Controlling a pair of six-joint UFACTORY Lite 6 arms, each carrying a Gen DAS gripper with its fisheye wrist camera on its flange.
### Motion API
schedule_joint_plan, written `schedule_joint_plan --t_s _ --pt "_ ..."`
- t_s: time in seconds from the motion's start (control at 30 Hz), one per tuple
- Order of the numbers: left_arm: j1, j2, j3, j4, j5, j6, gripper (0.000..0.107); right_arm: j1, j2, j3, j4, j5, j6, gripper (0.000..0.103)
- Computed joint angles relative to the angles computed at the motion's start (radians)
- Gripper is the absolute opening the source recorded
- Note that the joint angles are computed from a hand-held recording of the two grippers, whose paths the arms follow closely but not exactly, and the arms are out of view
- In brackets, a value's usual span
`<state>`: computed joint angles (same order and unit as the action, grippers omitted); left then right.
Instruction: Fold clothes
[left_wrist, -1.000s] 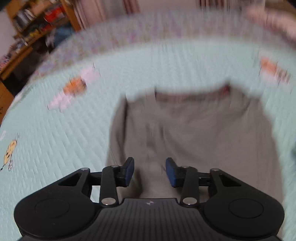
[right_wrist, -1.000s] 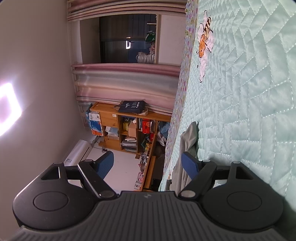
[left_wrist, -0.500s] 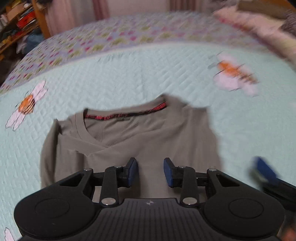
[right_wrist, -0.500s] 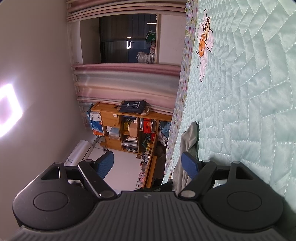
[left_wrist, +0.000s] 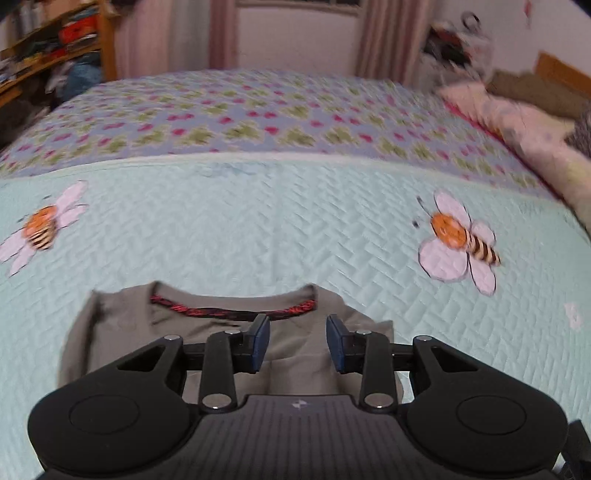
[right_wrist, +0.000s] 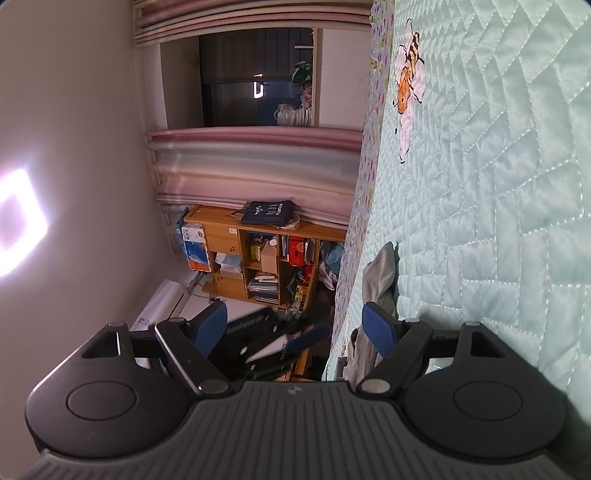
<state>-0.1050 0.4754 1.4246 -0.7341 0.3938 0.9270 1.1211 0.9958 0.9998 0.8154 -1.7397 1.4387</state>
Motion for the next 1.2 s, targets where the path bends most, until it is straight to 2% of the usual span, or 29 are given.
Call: schedule_joint_plan --t_s 0.07,0.27,0.4,0.7,0.87,0.9,1.03,1.2 --pt "-0.027 0.052 0.041 0.065 -0.004 -0.066 0.034 -0.003 -0.002 -0.001 -0.003 0.0 0.0 0.081" --pt "-0.056 0.101 0.039 0.018 -0.018 -0.024 0.029 -0.007 -0.006 -0.007 -0.008 -0.002 0.002 0.081" --pt "-0.067 0.132 0.068 0.087 -0.017 -0.094 0.029 -0.009 -0.006 -0.006 -0.01 -0.002 0.001 0.081" --pt "-0.065 0.164 0.092 0.084 0.002 -0.073 0.028 -0.013 -0.004 0.001 -0.014 0.004 -0.007 0.081" --pt "-0.074 0.148 0.061 0.066 -0.032 -0.032 0.028 -0.011 -0.004 0.005 -0.011 0.005 -0.009 0.081" --pt "-0.077 0.143 0.054 0.062 -0.039 -0.027 0.027 -0.01 -0.004 0.006 -0.01 0.006 -0.009 0.081" --pt "-0.091 0.118 0.02 0.046 -0.071 0.001 0.01 -0.01 -0.005 0.008 -0.01 0.008 -0.013 0.081" --pt "-0.121 0.06 -0.048 0.096 -0.156 -0.02 0.006 -0.008 -0.008 0.008 -0.008 0.012 -0.017 0.081"
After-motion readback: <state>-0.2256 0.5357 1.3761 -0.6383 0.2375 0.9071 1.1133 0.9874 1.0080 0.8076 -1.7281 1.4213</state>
